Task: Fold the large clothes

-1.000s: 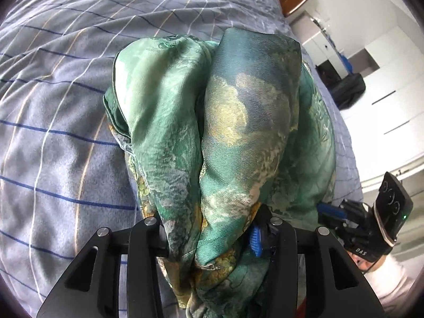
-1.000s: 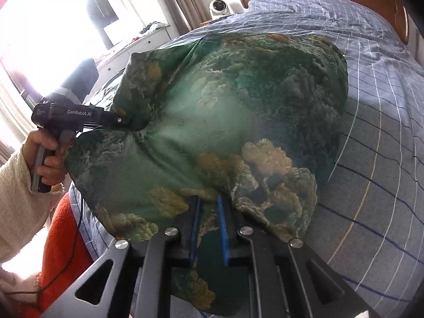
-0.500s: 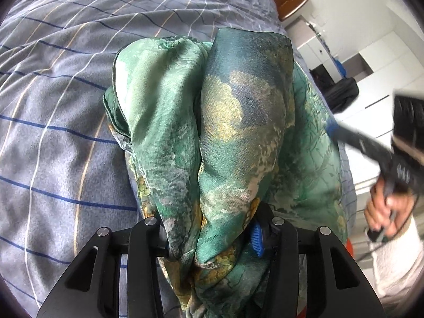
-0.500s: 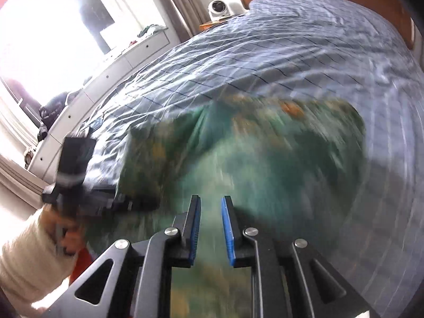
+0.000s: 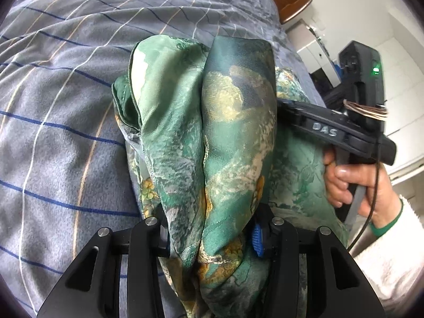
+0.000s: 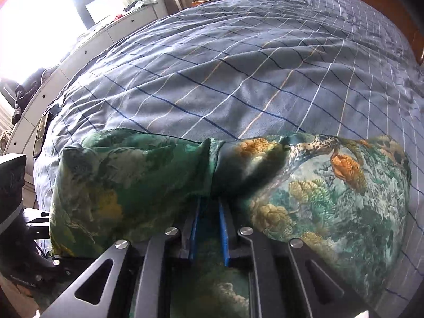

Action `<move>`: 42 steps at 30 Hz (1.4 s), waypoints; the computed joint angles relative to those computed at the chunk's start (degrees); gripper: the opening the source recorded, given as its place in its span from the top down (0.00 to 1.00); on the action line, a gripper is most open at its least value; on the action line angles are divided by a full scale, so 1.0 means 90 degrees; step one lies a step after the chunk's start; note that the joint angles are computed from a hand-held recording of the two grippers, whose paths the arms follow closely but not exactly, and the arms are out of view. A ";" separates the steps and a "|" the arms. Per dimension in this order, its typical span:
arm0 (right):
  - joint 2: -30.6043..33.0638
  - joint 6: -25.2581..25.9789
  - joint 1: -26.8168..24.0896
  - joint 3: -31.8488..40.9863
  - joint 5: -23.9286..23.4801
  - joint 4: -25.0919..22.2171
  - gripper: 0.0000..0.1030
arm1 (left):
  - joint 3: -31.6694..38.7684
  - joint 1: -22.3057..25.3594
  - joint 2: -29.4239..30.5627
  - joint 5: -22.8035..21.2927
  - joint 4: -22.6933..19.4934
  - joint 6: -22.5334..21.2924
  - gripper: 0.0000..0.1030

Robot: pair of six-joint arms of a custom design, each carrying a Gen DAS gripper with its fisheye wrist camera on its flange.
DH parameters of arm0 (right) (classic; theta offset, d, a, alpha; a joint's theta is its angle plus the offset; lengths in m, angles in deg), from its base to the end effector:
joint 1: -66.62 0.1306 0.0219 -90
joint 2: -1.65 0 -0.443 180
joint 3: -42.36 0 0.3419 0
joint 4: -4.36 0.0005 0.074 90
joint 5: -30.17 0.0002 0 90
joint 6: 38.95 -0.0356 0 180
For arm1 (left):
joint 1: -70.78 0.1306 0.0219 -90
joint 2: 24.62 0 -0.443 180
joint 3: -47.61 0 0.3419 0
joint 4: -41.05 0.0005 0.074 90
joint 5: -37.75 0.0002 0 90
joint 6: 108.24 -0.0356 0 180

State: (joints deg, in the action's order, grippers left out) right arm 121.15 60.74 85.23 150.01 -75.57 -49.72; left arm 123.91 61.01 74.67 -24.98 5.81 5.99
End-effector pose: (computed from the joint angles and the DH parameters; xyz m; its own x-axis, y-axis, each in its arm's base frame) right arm 0.5834 0.2061 0.3470 -0.7836 -0.4348 -0.4437 -0.5518 0.8153 0.1755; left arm 0.4540 -0.0952 0.3443 -0.9235 -0.2111 -0.3203 0.0105 0.8207 -0.5713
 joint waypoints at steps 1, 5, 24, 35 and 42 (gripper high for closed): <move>-0.0111 -0.0035 -0.0009 -0.0080 0.0000 0.0039 0.87 | -0.0019 -0.0015 -0.0032 -0.0038 -0.0003 -0.0021 0.56; -0.1019 -0.0002 -0.0182 -0.1026 -0.0432 0.0379 0.85 | -0.0034 -0.0036 -0.0056 -0.0059 0.0043 0.0010 0.55; -0.2917 0.0672 -0.0517 -0.3466 -0.0079 0.0344 0.85 | 0.0055 -0.0261 -0.0150 -0.0522 0.0000 0.0222 0.50; -0.2392 0.0392 0.0355 -0.2864 -0.0660 0.0932 0.82 | -0.0287 0.0167 -0.1237 -0.0510 -0.0028 0.0715 0.12; -0.2194 0.0280 0.0020 -0.2823 -0.1101 0.0949 0.85 | -0.1657 0.1051 -0.1196 0.1449 0.1889 0.1563 0.11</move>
